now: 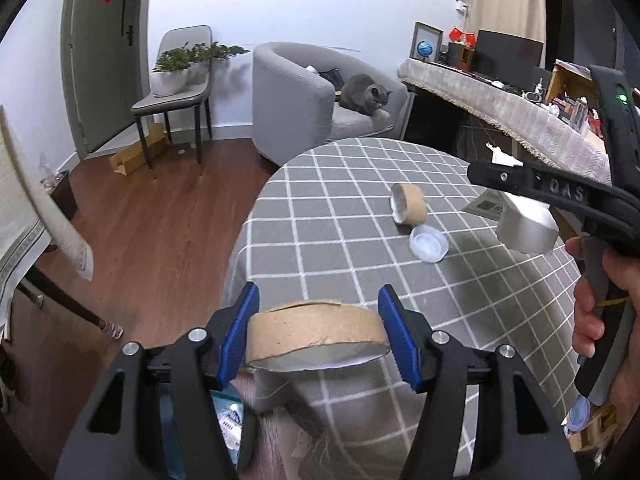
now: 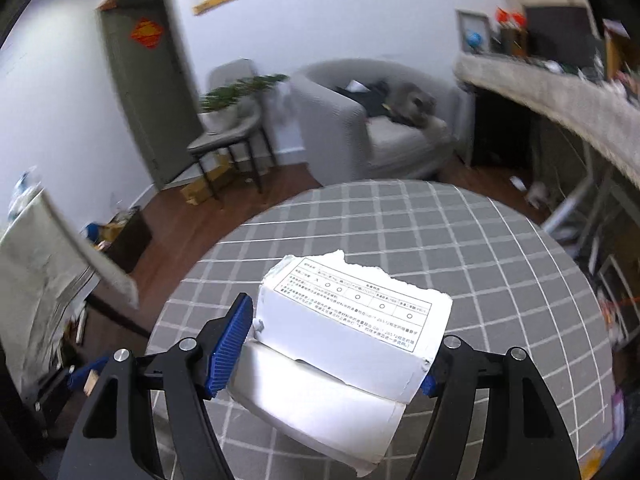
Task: Collect trash
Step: 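Carry the tape core and the white paper box toward the bin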
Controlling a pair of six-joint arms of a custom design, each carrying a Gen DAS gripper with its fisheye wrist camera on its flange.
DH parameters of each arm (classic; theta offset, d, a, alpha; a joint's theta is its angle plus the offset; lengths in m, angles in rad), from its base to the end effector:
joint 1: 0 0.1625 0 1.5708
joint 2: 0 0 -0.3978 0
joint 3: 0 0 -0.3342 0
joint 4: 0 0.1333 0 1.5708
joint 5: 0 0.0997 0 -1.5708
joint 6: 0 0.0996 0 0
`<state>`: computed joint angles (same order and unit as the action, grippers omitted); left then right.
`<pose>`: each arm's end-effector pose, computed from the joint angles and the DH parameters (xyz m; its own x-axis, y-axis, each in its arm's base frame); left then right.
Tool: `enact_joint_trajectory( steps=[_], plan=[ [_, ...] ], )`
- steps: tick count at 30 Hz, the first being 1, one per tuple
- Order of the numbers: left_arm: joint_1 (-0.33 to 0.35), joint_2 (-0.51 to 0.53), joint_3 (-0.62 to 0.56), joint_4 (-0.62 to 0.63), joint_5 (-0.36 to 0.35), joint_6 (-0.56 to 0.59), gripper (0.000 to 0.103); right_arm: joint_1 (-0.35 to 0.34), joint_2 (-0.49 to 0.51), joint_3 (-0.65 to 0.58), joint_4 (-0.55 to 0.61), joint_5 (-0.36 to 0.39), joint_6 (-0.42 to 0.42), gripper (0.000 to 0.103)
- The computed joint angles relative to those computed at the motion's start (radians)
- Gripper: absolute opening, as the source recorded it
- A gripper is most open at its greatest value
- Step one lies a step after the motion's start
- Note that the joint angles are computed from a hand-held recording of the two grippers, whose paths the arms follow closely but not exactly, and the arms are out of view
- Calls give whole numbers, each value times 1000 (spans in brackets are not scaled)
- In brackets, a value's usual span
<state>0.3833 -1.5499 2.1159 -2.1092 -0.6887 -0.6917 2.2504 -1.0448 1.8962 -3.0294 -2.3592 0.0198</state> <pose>-0.2815 -0.3402 0.3150 -0.7592 0.2216 -0.6120 0.5750 0.6690 -0.4710 0.3893 -0.3821 0.2544 -0.8127 -0.1156 0.5710 -0.5001 0.6412 -0.5820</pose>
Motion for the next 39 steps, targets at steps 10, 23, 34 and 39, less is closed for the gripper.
enact_joint_trajectory(
  steps=[10, 23, 34, 39],
  plan=[
    [-12, -115, 16, 169, 66, -159, 64, 41, 54, -20, 18, 111, -38, 70],
    [17, -248, 17, 429, 88, -259, 64, 82, 157, -110, 89, 87, -25, 57],
    [25, -318, -2, 524, 95, -277, 64, 98, 166, -114, 137, 21, -58, 53],
    [22, -343, -11, 559, 97, -290, 64, 102, 172, -119, 192, -55, -105, 35]
  ],
)
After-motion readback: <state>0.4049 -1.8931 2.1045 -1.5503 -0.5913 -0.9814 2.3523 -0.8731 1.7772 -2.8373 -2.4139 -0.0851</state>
